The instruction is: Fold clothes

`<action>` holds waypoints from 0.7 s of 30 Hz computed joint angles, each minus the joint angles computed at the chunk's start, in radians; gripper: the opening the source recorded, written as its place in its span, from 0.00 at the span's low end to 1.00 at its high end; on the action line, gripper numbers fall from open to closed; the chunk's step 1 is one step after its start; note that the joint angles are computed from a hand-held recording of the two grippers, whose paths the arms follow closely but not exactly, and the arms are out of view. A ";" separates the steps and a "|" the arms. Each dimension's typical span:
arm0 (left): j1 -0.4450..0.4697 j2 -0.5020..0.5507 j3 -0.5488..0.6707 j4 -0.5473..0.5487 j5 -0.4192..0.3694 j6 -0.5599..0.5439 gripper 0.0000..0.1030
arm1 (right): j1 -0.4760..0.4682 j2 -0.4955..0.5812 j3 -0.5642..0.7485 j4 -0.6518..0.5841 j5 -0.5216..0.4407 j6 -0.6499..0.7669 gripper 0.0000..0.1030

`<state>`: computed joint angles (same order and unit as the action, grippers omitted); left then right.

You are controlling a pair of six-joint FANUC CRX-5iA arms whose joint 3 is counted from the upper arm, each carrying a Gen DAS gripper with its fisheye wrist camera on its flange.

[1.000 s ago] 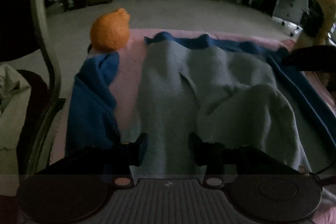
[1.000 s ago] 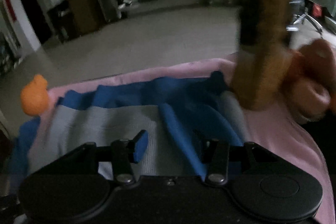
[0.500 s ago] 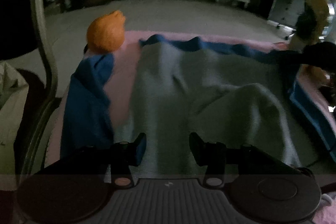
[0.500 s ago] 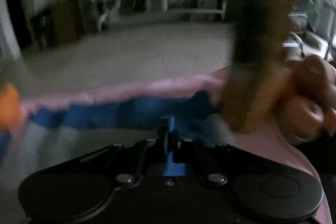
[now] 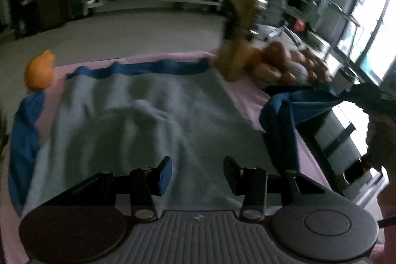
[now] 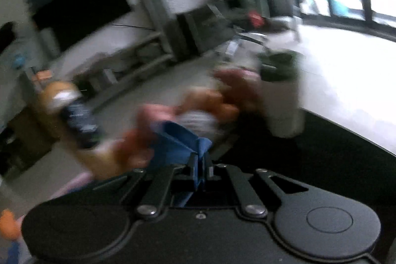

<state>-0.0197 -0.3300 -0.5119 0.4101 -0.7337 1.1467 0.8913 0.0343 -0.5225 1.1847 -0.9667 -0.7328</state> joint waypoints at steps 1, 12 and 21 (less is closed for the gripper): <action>-0.029 0.011 0.011 -0.025 -0.001 0.027 0.44 | -0.014 -0.010 -0.017 -0.027 -0.007 0.005 0.03; -0.201 0.126 0.075 -0.138 -0.052 0.158 0.44 | -0.053 0.013 -0.094 0.033 -0.220 0.006 0.03; -0.208 0.131 0.068 -0.181 -0.081 0.196 0.44 | -0.053 0.036 -0.018 -0.145 -0.190 0.184 0.42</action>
<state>-0.2281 -0.1988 -0.4438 0.2294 -0.8152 1.3425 0.8379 0.0705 -0.5402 1.0393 -1.1569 -0.5484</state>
